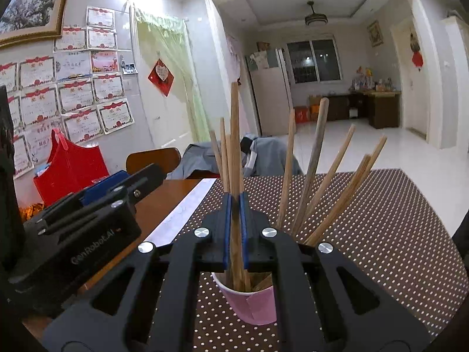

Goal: Organize utensils

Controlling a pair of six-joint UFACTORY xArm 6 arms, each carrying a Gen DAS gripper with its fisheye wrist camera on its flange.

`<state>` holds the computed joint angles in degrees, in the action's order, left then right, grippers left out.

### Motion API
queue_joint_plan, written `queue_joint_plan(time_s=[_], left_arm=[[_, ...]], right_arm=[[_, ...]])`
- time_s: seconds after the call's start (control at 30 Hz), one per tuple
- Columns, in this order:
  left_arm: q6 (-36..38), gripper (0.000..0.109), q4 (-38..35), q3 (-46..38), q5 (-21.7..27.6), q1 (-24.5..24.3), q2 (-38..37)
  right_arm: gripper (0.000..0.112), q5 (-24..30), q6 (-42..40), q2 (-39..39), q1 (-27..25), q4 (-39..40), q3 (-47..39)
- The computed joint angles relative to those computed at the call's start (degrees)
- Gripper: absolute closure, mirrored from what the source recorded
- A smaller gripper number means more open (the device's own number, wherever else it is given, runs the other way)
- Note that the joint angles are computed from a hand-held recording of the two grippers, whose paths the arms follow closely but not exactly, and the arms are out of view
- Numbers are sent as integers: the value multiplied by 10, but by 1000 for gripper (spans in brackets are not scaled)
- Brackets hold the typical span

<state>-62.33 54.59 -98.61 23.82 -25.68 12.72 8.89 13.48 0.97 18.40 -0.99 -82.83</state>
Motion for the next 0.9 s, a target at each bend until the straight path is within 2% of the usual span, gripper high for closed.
queue_joint_plan(time_s=[0.23, 0.27, 0.3, 0.37, 0.47, 0.63, 0.9], left_arm=[[12, 58, -5, -3, 2, -2, 1], [12, 58, -5, -2, 0, -2, 1], [13, 58, -6, 1, -3, -2, -1], [-2, 57, 9, -1, 7, -3, -2], [3, 54, -2, 1, 1, -2, -3], [7, 53, 6, 5, 7, -7, -14], [4, 48, 24, 44, 23, -31, -66]], right_arm=[[104, -5, 60, -10, -10, -52, 5], [99, -5, 72, -12, -12, -65, 6], [85, -5, 84, -13, -15, -77, 6], [66, -13, 124, -20, -21, -113, 13], [66, -14, 112, -23, -21, -100, 13], [66, -11, 142, -37, -26, -137, 17], [55, 11, 197, -100, -29, -208, 54]])
